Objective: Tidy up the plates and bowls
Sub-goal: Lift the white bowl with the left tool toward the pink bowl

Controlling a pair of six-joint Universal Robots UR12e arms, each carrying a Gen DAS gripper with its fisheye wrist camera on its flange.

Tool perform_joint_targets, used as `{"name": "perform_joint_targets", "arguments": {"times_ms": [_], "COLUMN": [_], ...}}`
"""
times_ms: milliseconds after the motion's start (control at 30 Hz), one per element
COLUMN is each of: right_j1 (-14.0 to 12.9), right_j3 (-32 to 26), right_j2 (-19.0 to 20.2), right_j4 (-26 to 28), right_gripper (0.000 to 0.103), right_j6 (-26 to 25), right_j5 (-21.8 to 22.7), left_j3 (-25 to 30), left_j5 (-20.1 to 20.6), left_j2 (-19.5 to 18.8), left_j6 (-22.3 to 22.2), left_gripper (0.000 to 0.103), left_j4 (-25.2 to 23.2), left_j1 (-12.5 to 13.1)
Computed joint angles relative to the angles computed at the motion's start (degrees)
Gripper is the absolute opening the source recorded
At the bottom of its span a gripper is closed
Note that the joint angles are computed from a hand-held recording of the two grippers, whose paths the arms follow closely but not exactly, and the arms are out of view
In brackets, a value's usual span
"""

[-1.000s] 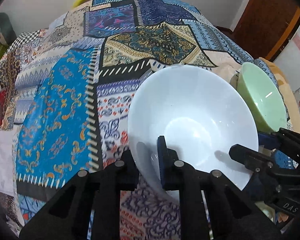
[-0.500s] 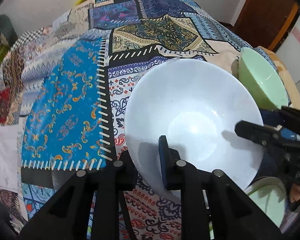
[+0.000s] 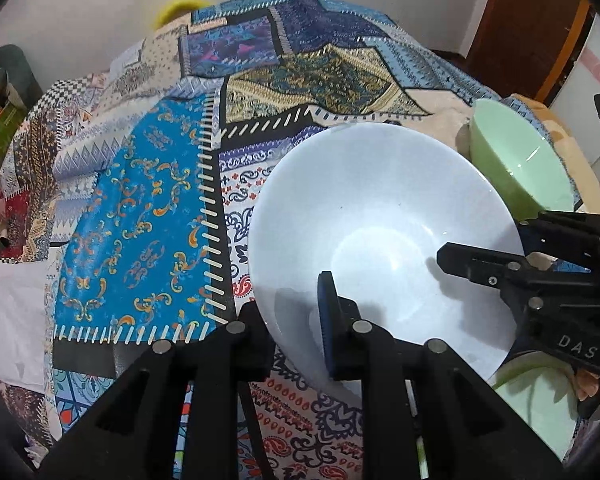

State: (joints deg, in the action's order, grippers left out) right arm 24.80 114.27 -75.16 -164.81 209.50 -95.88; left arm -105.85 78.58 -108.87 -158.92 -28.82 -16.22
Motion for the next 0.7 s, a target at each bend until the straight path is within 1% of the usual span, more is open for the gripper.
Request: {"name": "perform_joint_targets", "arguments": {"times_ms": [133,333,533,700], "right_j1": [1.2,3.1,4.9,6.6], "right_j3": [0.4,0.6,0.7,0.4], "right_j2": [-0.9,-2.4,-3.6,-4.0], "right_j4": [-1.3,-2.4,-4.4,-5.1], "right_gripper": [0.026,0.026,0.026,0.026], "right_j6": [0.2,0.1,0.1,0.1], "right_j5": [-2.4,-5.5,-7.4,-8.4], "left_j3": [-1.3,-3.1,-5.8,-8.5], "left_j5": [-0.5,-2.5,-4.0,-5.1], "left_j2": [1.4,4.2,7.9,11.4], "left_j6": [-0.1,-1.2,-1.5,-1.9], "left_gripper": [0.018,0.018,0.018,0.018], "left_j4": [2.0,2.4,4.4,6.6], "left_j1": [0.1,1.0,1.9,3.1]}}
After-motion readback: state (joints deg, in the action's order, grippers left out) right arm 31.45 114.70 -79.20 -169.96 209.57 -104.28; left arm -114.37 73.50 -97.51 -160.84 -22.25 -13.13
